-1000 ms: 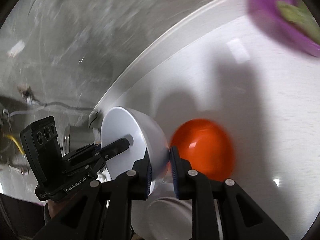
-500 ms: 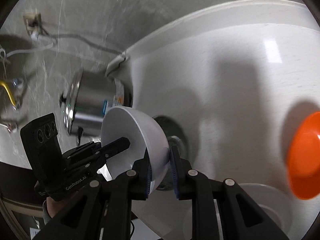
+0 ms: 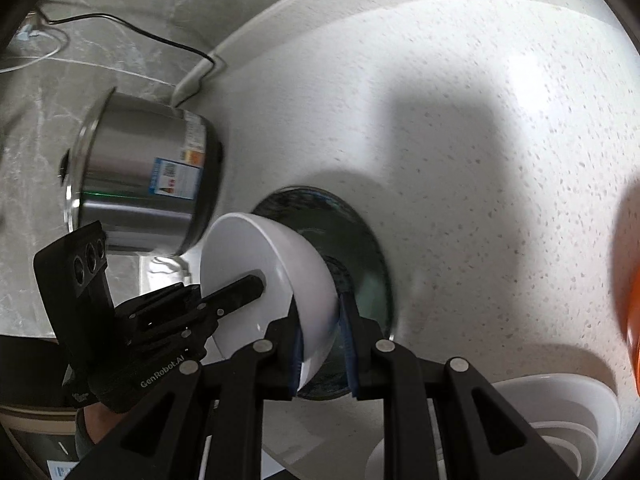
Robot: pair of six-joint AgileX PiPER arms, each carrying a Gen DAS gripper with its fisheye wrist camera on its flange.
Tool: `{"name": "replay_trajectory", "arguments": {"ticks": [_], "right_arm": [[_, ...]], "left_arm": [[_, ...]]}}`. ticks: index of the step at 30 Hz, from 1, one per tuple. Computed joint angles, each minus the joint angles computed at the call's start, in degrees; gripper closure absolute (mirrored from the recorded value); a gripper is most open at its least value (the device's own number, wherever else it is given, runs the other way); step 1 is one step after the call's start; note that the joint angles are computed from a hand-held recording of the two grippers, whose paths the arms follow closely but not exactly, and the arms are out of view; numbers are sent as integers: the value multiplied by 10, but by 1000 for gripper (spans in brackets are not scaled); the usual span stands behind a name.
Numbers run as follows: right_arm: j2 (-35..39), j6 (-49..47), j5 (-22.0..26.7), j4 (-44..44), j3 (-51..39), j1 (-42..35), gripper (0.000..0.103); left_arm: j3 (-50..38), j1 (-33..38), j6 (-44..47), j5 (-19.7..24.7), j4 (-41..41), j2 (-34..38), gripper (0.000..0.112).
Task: Organize plates and bowls
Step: 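Lower the white bowl into the patterned bowl, open both grippers and withdraw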
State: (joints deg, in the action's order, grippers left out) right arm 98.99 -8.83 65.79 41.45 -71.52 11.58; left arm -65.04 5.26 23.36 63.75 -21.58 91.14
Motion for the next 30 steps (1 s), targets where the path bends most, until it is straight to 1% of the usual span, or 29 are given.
{"name": "replay_trajectory", "arguments": {"ticks": [4, 8, 13, 16, 23, 24, 25, 26, 27, 28, 29, 30], "right_arm": [[3, 9, -15, -17, 8, 6, 85], [5, 28, -29, -45, -7, 28, 86], [2, 52, -40, -108, -23, 56, 90], [-1, 65, -45, -147, -31, 76, 91], [4, 95, -49, -220, -51, 112, 95], [7, 97, -48, -228, -55, 116, 96], [9, 103, -47, -233, -59, 120, 96], [10, 105, -45, -237, -62, 123, 96], [12, 107, -44, -240, -65, 124, 96], [14, 110, -43, -245, -69, 128, 96], [16, 112, -42, -249, -73, 132, 96], [18, 111, -42, -249, -74, 133, 96]], "left_arm": [[4, -17, -7, -22, 3, 19, 103], [4, -33, -21, -32, 6, 26, 103], [5, -41, -33, -35, 3, 25, 102], [16, -51, -47, -44, 4, 22, 102], [45, -51, -45, -66, -14, 5, 98], [48, -51, -41, -68, -20, 2, 93], [50, -50, -35, -69, -28, 0, 86], [52, -52, -33, -70, -35, -4, 83], [50, -53, -33, -70, -38, -7, 75], [50, -53, -31, -70, -43, -11, 64], [48, -54, -31, -71, -47, -16, 58], [46, -56, -35, -73, -47, -23, 48]]}}
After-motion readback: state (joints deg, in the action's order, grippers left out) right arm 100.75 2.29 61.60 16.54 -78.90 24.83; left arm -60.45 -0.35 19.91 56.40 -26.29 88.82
